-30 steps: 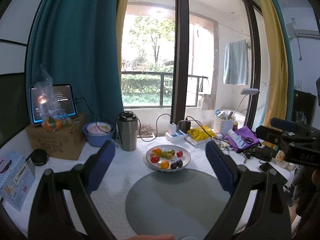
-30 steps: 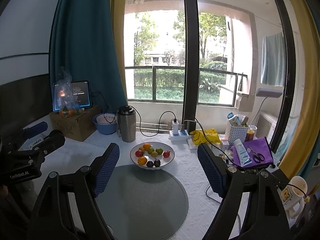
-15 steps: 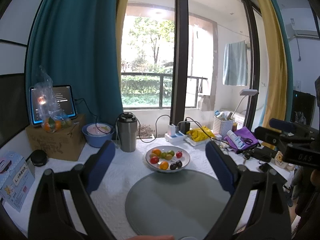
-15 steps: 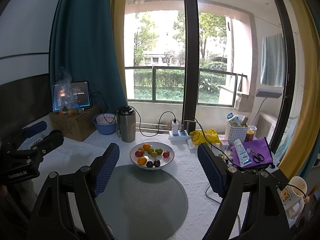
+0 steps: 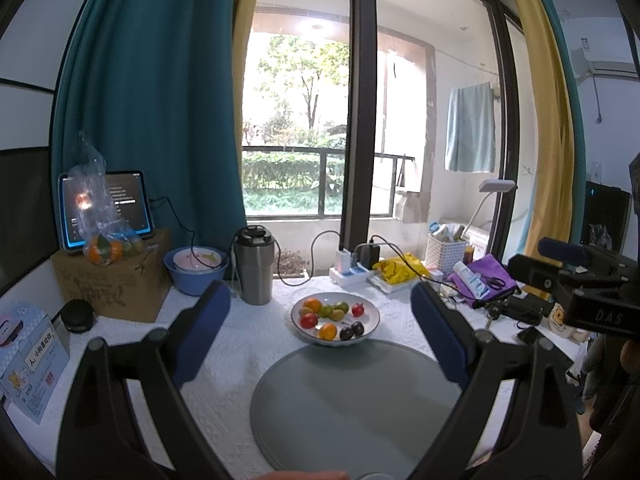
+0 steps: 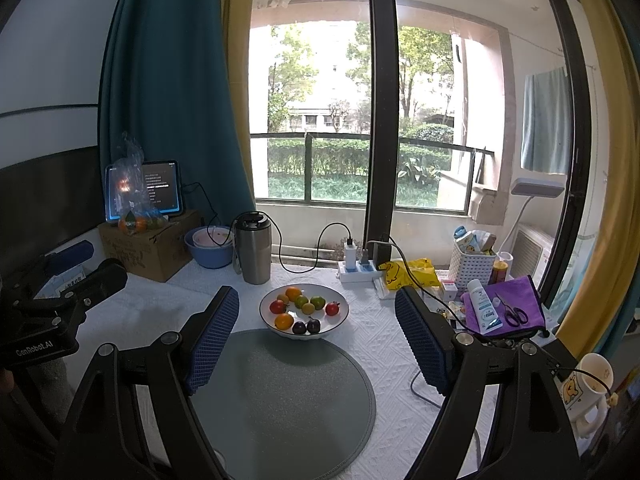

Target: Organize fruits

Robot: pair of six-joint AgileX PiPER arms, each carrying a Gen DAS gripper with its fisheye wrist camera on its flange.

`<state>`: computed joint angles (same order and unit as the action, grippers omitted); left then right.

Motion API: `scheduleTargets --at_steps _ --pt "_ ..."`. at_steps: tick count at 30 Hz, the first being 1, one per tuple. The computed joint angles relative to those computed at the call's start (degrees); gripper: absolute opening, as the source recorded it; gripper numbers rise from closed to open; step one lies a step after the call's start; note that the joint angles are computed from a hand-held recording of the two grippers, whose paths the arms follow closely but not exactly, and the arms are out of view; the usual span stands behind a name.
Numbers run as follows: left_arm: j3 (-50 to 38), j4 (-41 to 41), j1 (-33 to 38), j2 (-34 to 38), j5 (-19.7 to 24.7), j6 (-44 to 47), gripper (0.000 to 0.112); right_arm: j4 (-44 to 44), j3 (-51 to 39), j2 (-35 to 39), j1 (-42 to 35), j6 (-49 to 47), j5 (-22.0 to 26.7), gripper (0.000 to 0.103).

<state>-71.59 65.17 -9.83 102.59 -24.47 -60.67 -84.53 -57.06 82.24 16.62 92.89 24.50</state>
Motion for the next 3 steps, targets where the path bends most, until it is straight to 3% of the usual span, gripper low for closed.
scheduleTargets --at_steps 3 --pt "0.22 -0.58 -0.05 0.04 -0.21 0.58 0.093 -0.04 0.04 0.01 -0.03 0.04 -0.08 0.083"
